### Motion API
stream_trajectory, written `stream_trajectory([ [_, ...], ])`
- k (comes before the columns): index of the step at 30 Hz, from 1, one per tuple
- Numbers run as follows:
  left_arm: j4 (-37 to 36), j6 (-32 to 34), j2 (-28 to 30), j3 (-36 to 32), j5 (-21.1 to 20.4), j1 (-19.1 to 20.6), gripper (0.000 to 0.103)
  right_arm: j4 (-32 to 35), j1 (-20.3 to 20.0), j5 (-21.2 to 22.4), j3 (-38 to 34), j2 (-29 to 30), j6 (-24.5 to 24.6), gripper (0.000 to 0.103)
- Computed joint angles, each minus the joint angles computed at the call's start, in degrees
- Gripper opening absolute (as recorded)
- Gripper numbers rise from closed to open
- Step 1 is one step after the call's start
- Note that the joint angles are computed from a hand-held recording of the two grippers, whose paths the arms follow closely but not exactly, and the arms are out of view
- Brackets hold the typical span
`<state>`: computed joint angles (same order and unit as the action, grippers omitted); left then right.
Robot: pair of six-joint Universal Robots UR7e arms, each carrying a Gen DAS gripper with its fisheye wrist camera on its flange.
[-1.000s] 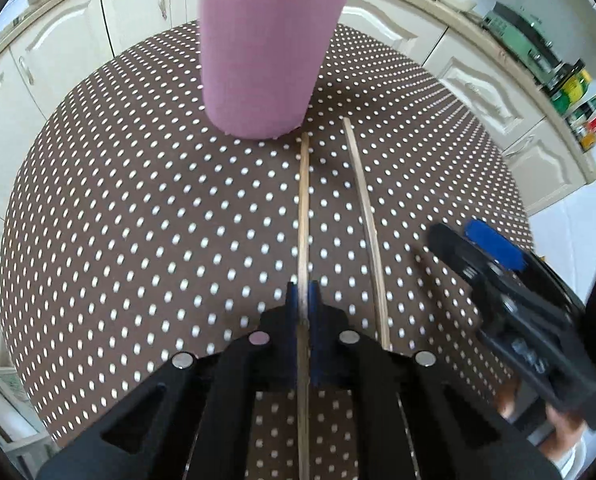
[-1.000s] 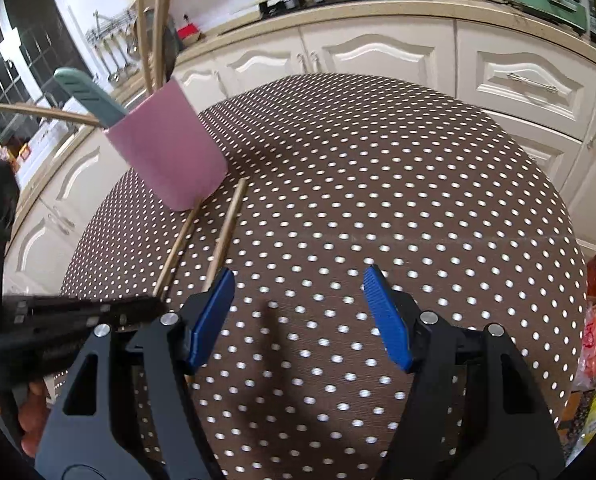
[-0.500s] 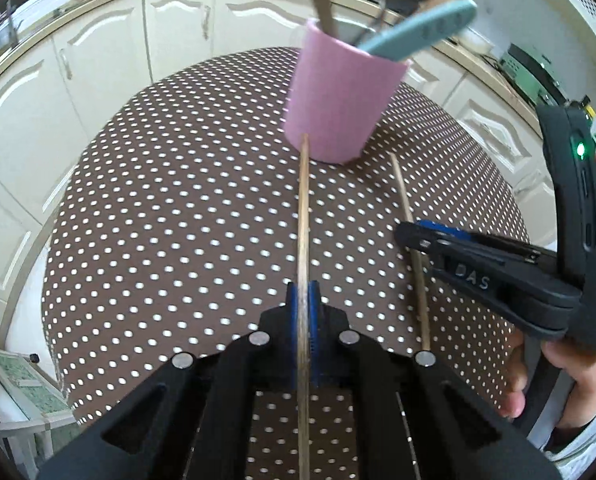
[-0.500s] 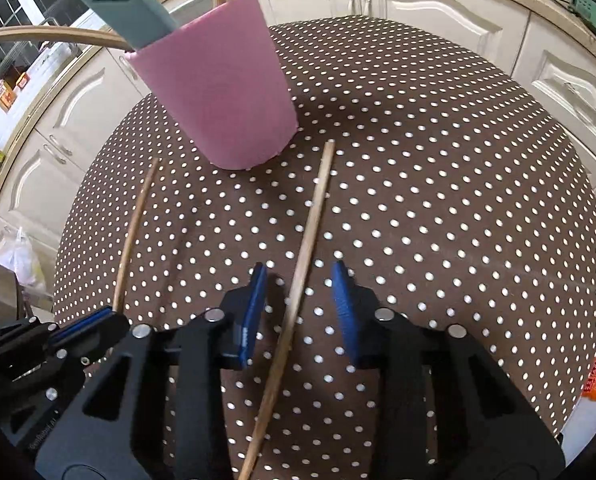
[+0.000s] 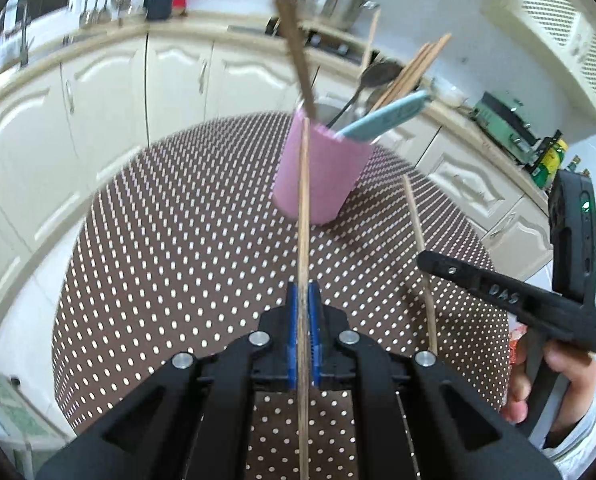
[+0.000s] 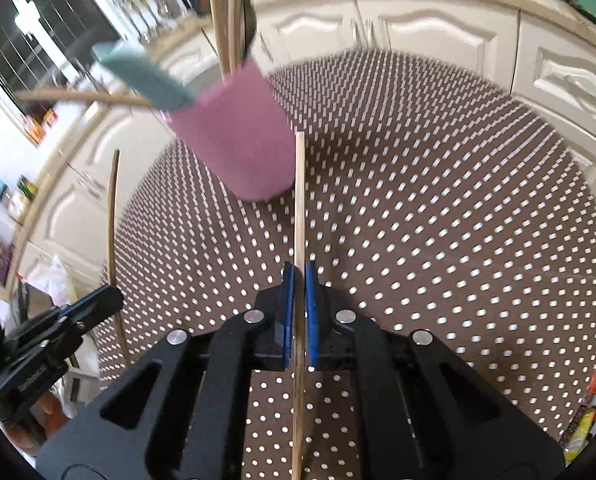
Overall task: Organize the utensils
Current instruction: 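Lift both chopsticks over the pink cup and release them into it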
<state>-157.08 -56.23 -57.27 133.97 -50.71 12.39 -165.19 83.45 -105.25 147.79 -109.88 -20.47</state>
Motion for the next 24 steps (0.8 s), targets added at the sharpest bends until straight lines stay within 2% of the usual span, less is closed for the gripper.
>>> stream_trajectory([
  [3, -4.4, 2.3, -0.1, 1.7, 3.0, -2.8, 0.005, 1.4, -2.4, 5.7, 0.9, -6.0, -1.5, 0.006],
  [6, -8.4, 3.6, -0.3, 3.1, 6.7, -6.6, 0.005, 1.6, -3.1, 10.1, 1.5, -10.5, -3.0, 0.006],
  [10, -12.0, 4.9, 0.7, 3.3, 11.9, -9.0, 0.005, 1.7, -3.6, 14.7, 1.9, -15.5, -5.1, 0.006],
  [15, -18.2, 10.1, 2.3, 0.9, 17.6, -8.9, 0.005, -2.7, -1.8, 17.0, 2.5, -18.1, -7.3, 0.006],
  [19, -22.9, 14.5, 4.2, -1.8, 20.2, -7.5, 0.005, -7.1, 0.6, 17.7, 2.2, -17.5, -7.8, 0.006],
  [21, -26.7, 17.5, 5.2, -2.9, 22.0, -7.1, 0.005, -9.6, 0.2, 19.3, 2.2, -16.8, -8.3, 0.006],
  [24, -30.7, 22.2, 6.5, -5.1, 25.1, -6.8, 0.005, -17.2, 2.8, 17.7, 2.7, -14.1, -8.5, 0.006],
])
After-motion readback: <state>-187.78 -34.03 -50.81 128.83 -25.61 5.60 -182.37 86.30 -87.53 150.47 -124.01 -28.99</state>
